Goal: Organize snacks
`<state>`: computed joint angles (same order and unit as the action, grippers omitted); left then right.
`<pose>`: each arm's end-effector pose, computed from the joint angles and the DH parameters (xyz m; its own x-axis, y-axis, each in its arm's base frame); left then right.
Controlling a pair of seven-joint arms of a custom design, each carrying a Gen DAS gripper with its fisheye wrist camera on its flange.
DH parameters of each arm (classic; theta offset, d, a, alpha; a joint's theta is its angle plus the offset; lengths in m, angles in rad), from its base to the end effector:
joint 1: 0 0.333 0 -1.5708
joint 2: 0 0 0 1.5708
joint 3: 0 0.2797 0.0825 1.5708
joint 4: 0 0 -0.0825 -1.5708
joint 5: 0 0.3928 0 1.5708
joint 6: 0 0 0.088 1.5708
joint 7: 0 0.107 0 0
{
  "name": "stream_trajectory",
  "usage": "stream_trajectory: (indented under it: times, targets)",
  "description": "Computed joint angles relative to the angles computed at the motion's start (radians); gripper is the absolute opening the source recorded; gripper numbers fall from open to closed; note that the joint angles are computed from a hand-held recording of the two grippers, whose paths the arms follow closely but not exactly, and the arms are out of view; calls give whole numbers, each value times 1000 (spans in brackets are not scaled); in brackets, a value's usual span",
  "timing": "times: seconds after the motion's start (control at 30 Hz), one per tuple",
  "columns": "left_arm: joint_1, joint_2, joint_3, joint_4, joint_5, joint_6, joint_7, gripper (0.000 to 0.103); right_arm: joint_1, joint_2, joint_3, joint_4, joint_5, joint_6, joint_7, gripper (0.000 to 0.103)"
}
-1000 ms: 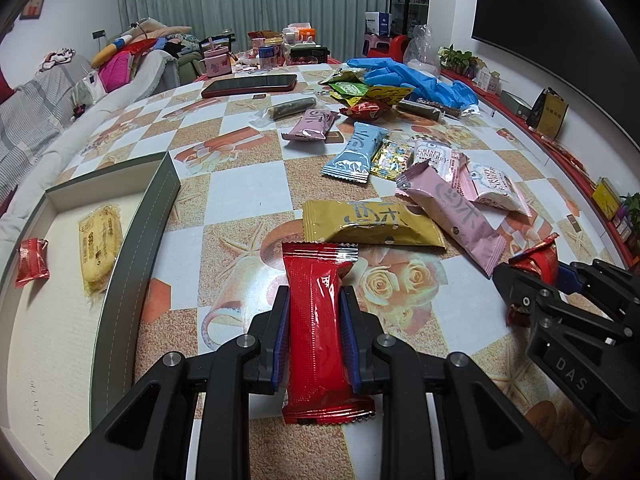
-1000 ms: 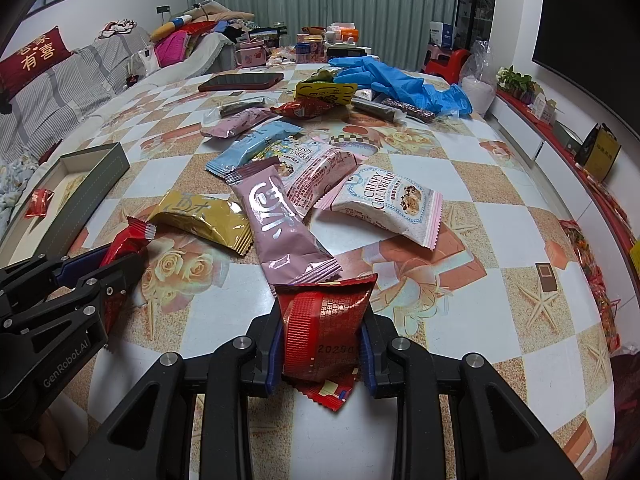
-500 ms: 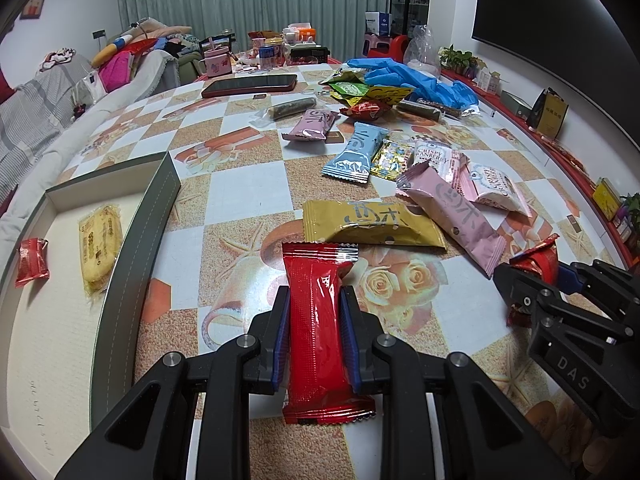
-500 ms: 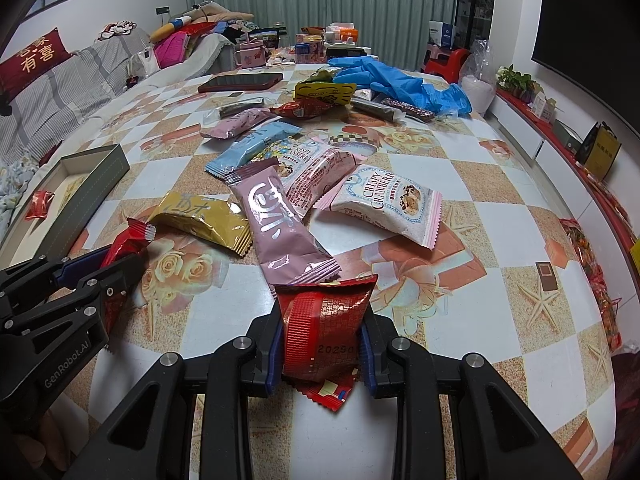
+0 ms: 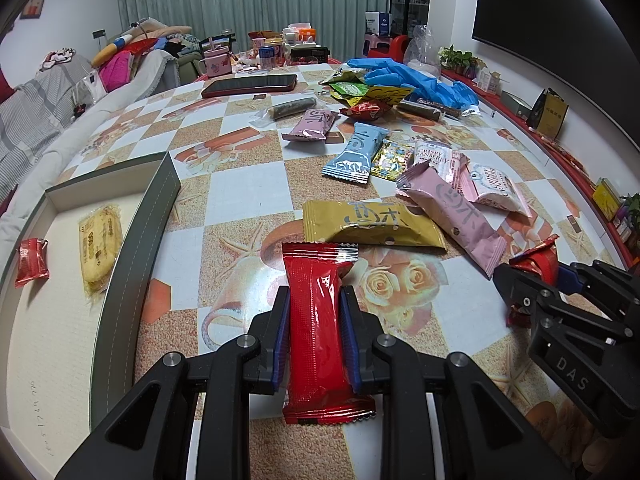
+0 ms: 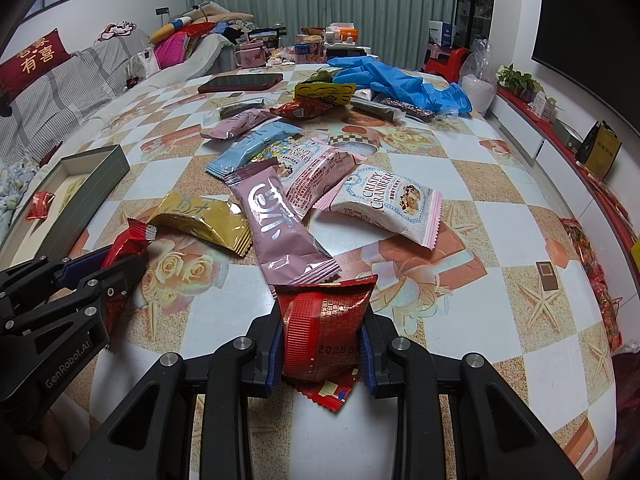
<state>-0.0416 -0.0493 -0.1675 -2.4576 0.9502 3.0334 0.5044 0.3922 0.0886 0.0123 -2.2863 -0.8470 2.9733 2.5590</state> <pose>0.4794 -0.1647 0.3224 -0.0611 -0.9981 -0.0029 -0.7788 0.0495 -0.6254 0.4900 0.2659 0.3237 0.2089 -0.9779 0.0074 -0.7688 -0.1689 -0.6168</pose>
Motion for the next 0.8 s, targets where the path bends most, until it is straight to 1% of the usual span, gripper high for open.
stream_trajectory:
  times: [0.17,0.2,0.27,0.3,0.47,0.63,0.77,0.8]
  targets:
    - [1,-2,1,-3,-4,3,5,26,-1,-1,-1,-2,4,3,-3,32]
    - [1,-2,1,-3,-5,3,6,26,-2,-1,1,-3,10,8,-7,33]
    - [1,-2,-1,-1,-2,-2,4,26,-7,0,5,-10,43,30,-45,37]
    - [1,-2,0,-1,-1,-1,3,26,-4,0,2,-11,43,31,-49,38]
    - [2,-2,1,-3,-6,4,7,26,8,-1,2,-9,45,16,-77,38]
    - [1,0,0,0,-6,2,7,26,-6,-10,17,-28,166,24,-191,37]
    - [-6,-1,-1,-3,-22,4,40,25,1,-28,28,-37,203,-4,-229,34]
    - [-9,-6,-3,-9,-31,1,57,25,4,-40,28,-44,180,-7,-207,34]
